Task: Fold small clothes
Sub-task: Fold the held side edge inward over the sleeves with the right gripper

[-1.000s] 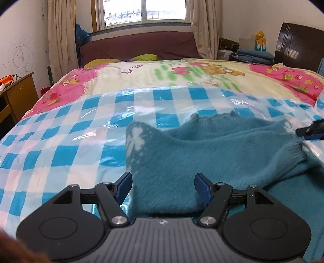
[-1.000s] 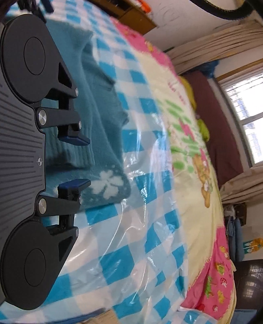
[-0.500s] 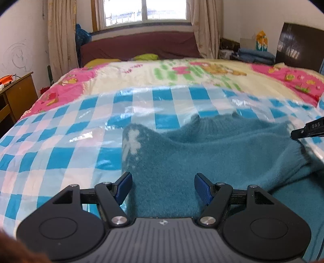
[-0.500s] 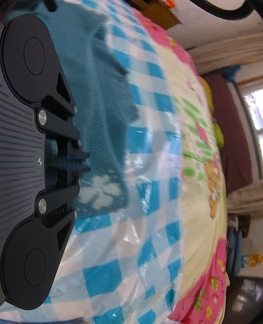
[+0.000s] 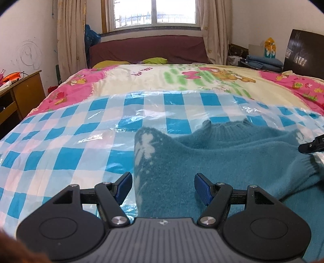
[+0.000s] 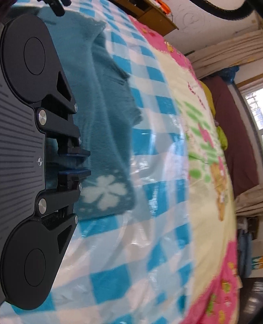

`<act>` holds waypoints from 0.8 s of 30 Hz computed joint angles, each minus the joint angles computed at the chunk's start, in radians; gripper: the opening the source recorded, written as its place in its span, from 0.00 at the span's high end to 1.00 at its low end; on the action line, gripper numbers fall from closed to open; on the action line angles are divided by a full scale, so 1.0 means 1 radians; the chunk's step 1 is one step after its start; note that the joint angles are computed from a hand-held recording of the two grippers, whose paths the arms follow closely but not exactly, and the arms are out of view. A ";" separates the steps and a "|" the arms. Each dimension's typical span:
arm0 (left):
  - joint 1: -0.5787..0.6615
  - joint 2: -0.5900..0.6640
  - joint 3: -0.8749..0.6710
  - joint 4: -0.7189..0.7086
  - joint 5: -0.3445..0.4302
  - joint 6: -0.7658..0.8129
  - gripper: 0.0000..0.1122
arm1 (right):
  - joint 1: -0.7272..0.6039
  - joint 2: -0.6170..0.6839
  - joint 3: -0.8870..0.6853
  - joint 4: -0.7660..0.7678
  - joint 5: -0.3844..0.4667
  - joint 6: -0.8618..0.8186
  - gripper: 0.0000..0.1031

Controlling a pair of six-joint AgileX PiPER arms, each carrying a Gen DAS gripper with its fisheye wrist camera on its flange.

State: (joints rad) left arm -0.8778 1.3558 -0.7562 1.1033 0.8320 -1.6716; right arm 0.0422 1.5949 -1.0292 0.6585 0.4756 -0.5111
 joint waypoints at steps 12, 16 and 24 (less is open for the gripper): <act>-0.001 0.011 -0.013 -0.001 -0.007 0.023 0.37 | -0.096 0.017 0.021 0.263 0.129 -0.204 0.73; -0.014 0.018 -0.025 0.007 0.004 0.028 0.37 | -0.067 -0.013 0.022 0.256 0.107 -0.211 0.95; 0.005 0.033 -0.031 0.047 0.015 -0.020 0.37 | 0.014 -0.030 -0.023 0.065 -0.046 -0.015 0.97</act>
